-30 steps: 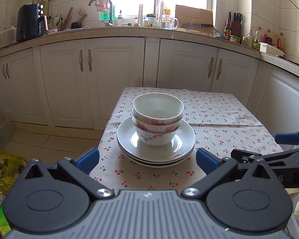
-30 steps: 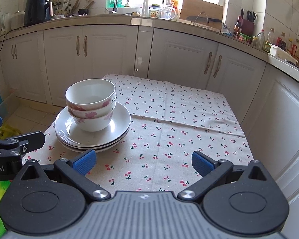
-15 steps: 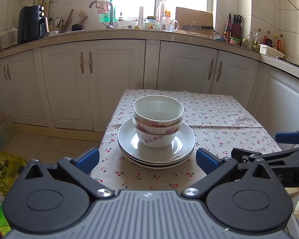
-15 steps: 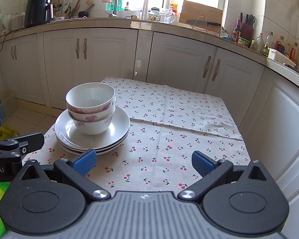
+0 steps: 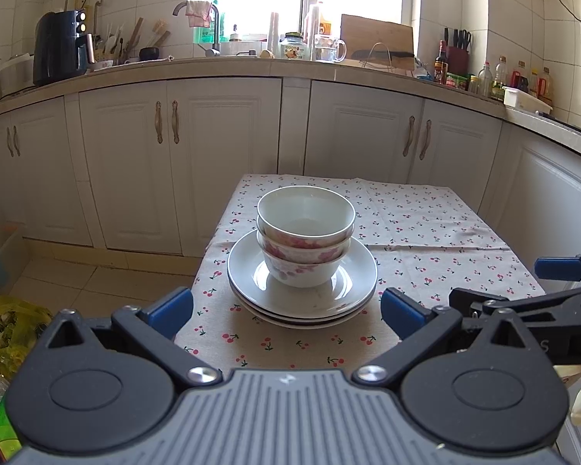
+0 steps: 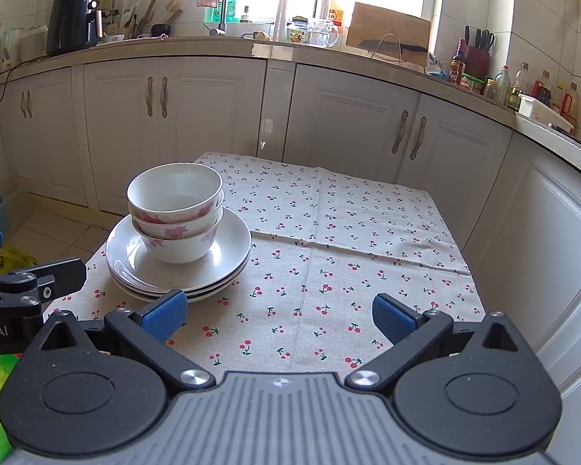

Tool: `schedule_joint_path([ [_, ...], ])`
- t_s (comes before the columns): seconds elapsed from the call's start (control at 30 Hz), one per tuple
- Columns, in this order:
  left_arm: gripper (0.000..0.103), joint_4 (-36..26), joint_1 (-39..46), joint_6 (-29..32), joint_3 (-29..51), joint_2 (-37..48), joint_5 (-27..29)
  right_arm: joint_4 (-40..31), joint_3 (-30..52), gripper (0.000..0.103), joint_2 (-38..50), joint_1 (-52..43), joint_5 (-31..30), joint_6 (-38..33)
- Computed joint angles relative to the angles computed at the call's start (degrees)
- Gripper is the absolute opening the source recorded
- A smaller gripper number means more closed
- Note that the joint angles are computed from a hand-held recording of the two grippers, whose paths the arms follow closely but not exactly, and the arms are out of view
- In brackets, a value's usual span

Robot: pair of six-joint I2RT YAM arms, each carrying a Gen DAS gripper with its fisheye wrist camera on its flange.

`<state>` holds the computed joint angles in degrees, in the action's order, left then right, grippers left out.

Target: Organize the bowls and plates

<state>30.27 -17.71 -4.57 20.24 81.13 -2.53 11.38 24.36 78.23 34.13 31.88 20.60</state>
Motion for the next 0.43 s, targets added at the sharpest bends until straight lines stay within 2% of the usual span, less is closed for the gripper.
schedule_joint_path([
  [0.43,0.102,-0.2,0.1,-0.1,0.1,-0.1,0.1,-0.3,0.4,0.103,0.1,0.1,0.5,-0.1],
])
